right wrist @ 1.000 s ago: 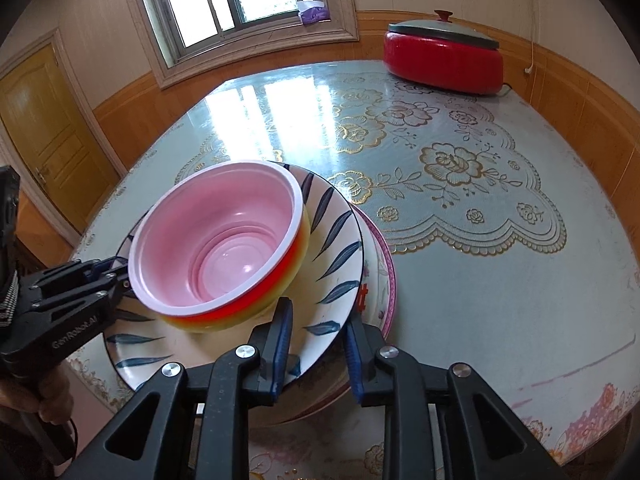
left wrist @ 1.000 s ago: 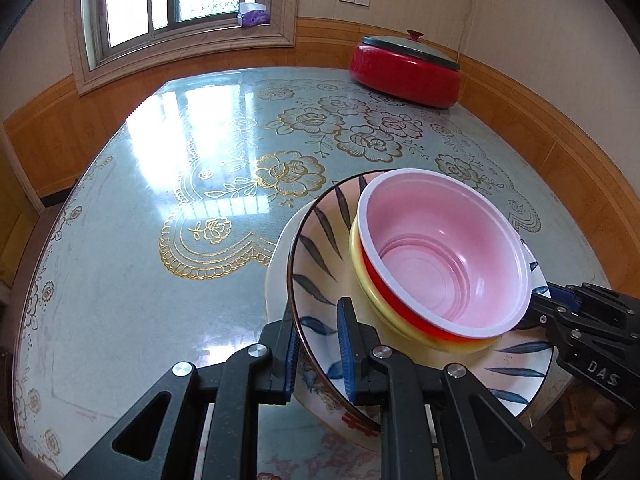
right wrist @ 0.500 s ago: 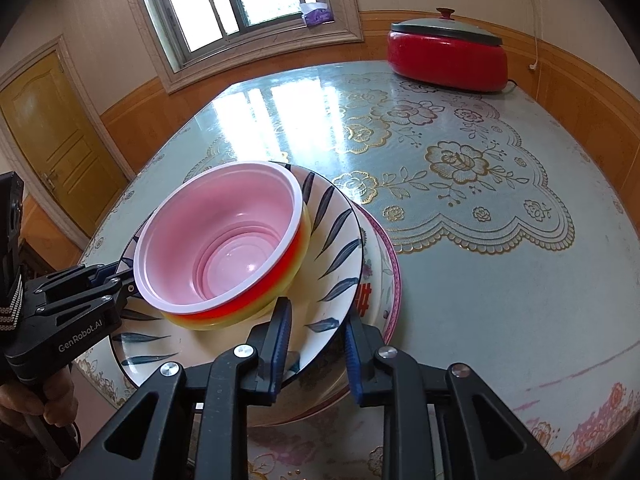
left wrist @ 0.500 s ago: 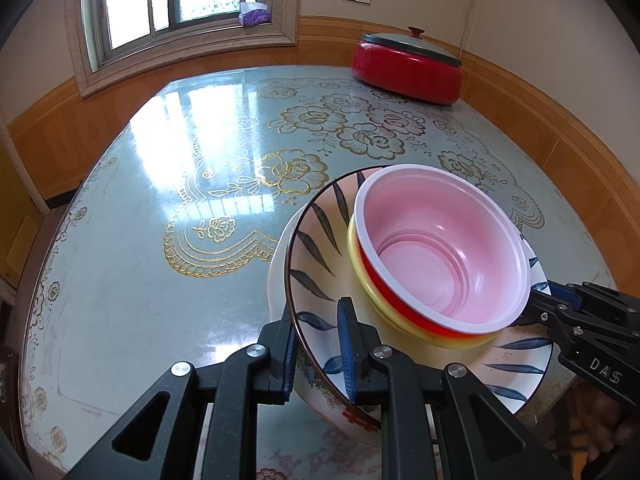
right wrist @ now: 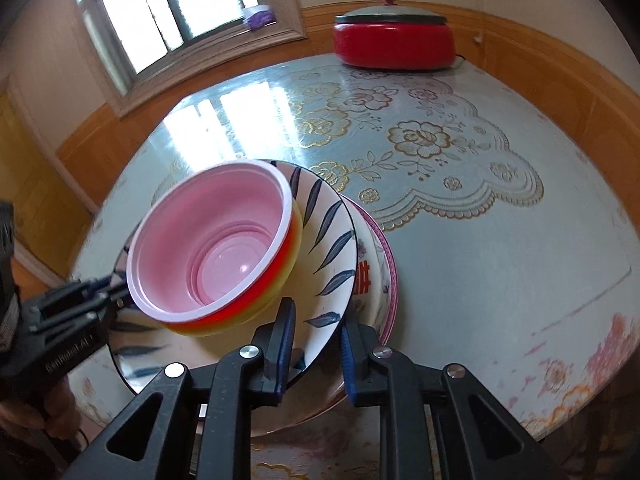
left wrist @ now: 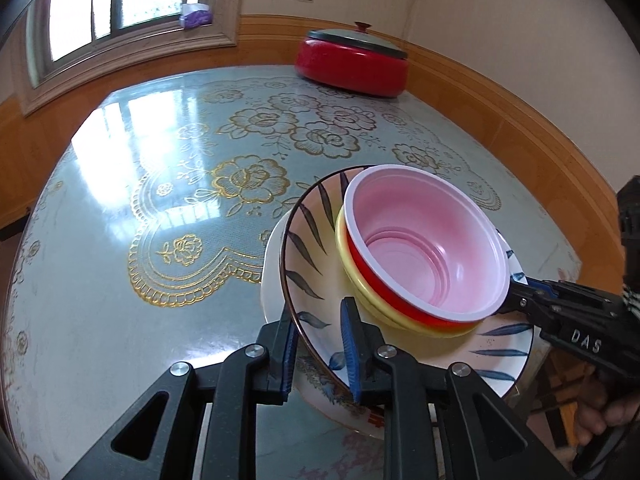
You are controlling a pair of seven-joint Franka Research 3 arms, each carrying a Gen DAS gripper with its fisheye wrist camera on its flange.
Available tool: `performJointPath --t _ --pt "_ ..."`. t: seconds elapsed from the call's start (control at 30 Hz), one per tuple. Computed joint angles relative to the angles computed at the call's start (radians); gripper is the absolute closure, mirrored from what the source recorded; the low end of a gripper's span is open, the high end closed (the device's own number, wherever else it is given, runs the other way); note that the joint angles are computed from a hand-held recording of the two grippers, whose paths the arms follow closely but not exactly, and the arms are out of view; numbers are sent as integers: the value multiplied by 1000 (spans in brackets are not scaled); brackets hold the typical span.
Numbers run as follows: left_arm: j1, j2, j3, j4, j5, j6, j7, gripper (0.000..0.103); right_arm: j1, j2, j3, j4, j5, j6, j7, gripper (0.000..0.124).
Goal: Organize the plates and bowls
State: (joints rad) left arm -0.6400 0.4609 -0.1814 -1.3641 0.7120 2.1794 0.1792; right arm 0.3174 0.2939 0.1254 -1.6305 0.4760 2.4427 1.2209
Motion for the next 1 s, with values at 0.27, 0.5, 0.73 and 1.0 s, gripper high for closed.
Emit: performJointPath --t 0.27,0.5,0.73,1.0 --pt "40 -100 -14 -152 18 139 1 74 2 -121 1 -167 77 138 77 104" --pt "94 -266 -37 -378 83 303 -139 73 13 -261 14 -347 275 204 -82 100" --pt "134 -282 -84 -413 23 236 -68 73 55 -287 7 -394 241 177 -58 100" --pt "118 -205 -81 -337 -8 199 26 80 72 -271 9 -416 283 223 -33 99"
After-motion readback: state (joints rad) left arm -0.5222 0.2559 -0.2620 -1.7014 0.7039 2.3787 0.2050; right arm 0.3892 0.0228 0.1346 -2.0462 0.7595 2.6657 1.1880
